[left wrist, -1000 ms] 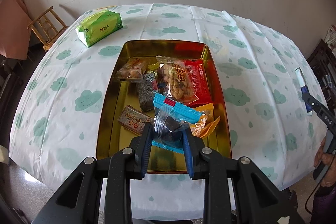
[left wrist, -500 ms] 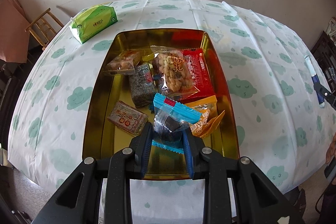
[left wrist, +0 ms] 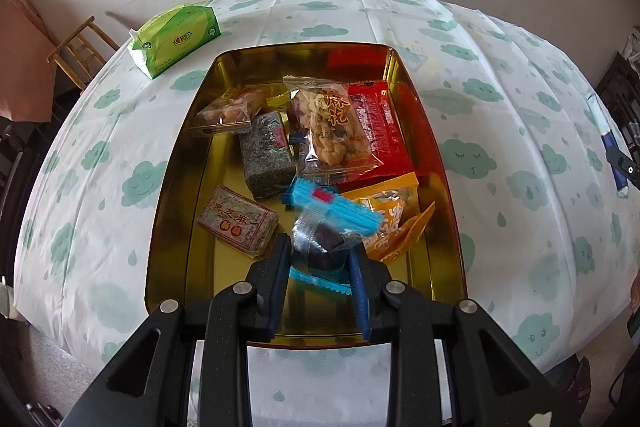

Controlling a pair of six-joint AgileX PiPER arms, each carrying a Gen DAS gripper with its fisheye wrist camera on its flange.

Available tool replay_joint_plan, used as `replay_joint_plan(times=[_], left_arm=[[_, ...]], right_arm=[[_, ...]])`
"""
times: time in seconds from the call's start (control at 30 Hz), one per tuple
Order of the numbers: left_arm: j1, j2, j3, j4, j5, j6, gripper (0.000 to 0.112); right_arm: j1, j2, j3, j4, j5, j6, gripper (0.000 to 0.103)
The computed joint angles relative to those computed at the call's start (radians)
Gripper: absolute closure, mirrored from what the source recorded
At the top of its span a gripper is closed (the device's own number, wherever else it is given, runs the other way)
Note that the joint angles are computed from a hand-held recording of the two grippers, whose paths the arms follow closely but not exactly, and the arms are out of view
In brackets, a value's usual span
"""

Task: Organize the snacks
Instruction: 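Lower the candy into the tin and open the left gripper while the right holds the crackers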

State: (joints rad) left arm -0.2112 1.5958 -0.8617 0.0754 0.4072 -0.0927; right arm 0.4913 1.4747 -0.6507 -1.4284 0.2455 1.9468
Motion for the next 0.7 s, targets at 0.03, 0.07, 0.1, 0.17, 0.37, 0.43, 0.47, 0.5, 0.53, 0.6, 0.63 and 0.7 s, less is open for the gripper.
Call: replay_joint_plan(times=[0.03,0.07,0.1,0.17,0.37,0.43,0.47,0.5,0.53,0.6,0.63,0.7], left_arm=[[-0.003,0.001,0.000,0.014,0.001,-0.014,0.086],[-0.006,0.002,0.001,0.023,-0.002,-0.023,0.086],[-0.006,0.002,0.003,0.027,-0.005,-0.027,0.086],[-0.007,0.000,0.007,0.040,-0.011,-0.040,0.086],[-0.007,-0.002,0.009,0.058,-0.014,-0.056,0.085],[-0.002,-0.008,0.009,0.052,-0.012,-0.050,0.083],[-0.002,-0.012,0.011,0.057,-0.013,-0.055,0.083],[0.000,-0.015,0.012,0.057,-0.015,-0.055,0.082],[-0.001,-0.020,0.014,0.061,-0.014,-0.060,0.082],[-0.005,-0.028,0.017,0.089,-0.015,-0.089,0.080],[-0.008,-0.034,0.021,0.101,-0.017,-0.102,0.080],[-0.013,-0.043,0.026,0.124,-0.019,-0.126,0.078]], right_arm=[[0.001,-0.001,0.001,-0.001,0.002,0.000,0.052],[0.002,0.000,0.000,0.000,0.001,0.000,0.052],[0.001,0.001,-0.001,0.001,-0.001,-0.001,0.052],[0.005,0.002,-0.003,0.007,0.003,-0.004,0.052],[0.008,0.002,-0.005,0.018,0.005,-0.015,0.052],[0.008,0.002,-0.005,0.019,0.007,-0.015,0.052],[0.010,0.001,-0.005,0.018,0.007,-0.013,0.052],[0.016,0.003,-0.009,0.024,0.013,-0.016,0.052],[0.020,0.005,-0.013,0.033,0.017,-0.023,0.052],[0.019,0.004,-0.012,0.034,0.014,-0.025,0.052],[0.028,0.006,-0.020,0.059,0.023,-0.046,0.052],[0.027,0.006,-0.020,0.060,0.020,-0.046,0.052]])
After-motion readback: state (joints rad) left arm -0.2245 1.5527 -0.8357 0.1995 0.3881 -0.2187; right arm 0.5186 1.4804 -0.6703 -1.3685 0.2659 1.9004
